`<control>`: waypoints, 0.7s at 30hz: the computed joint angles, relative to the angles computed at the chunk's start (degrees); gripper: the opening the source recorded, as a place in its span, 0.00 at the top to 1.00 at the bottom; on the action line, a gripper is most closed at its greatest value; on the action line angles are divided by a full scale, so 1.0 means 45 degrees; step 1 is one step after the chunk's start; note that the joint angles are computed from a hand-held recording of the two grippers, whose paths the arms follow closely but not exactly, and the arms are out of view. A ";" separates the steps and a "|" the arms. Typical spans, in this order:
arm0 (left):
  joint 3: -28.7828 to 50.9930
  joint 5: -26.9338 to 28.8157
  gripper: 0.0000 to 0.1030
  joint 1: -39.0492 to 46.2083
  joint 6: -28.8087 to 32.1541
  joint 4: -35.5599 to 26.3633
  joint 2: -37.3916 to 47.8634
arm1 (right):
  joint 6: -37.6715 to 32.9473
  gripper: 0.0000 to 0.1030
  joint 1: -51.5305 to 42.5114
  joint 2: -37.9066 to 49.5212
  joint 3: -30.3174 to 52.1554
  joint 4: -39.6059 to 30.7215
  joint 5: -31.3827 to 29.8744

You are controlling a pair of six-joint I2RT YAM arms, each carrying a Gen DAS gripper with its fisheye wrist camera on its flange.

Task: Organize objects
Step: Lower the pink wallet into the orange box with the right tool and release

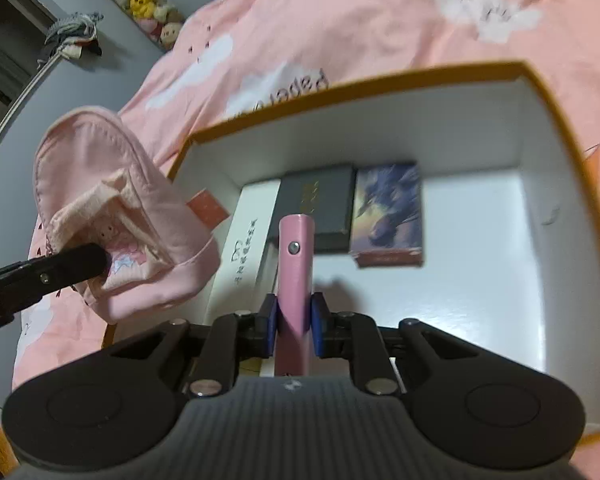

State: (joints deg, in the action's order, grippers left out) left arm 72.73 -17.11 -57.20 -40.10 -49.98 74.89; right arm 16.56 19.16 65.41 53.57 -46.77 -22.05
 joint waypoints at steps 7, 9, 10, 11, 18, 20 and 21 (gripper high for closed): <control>-0.0445 0.0611 0.81 0.0620 0.0208 0.0515 0.0087 | 0.0678 0.82 -0.0065 0.2128 0.0396 0.0128 -0.1493; -0.0615 0.0803 0.81 0.0723 0.0248 0.0698 0.0072 | 0.0669 0.82 0.0196 0.2397 0.0529 0.0069 -0.1184; -0.0683 0.0905 0.81 0.0766 0.0293 0.0772 0.0071 | 0.0608 0.82 0.0272 0.2462 0.0619 -0.0011 -0.1141; -0.0767 0.1013 0.81 0.0800 0.0338 0.0863 0.0073 | 0.0547 0.81 0.0369 0.2570 0.0794 -0.0186 -0.1015; -0.1106 0.1422 0.81 0.1066 0.0477 0.1293 0.0127 | -0.0389 0.66 0.1324 0.3750 0.2436 -0.2020 0.1147; -0.1162 0.1543 0.81 0.1148 0.0534 0.1373 0.0076 | -0.0737 0.63 0.1623 0.4128 0.2871 -0.2545 0.1738; -0.1173 0.1598 0.81 0.1183 0.0569 0.1391 0.0053 | -0.0869 0.63 0.1694 0.4211 0.2957 -0.2664 0.1905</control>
State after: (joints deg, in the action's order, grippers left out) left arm 67.45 -9.92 -51.88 -37.54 -43.72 75.13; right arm 12.65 26.79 84.36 66.88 -58.75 -13.48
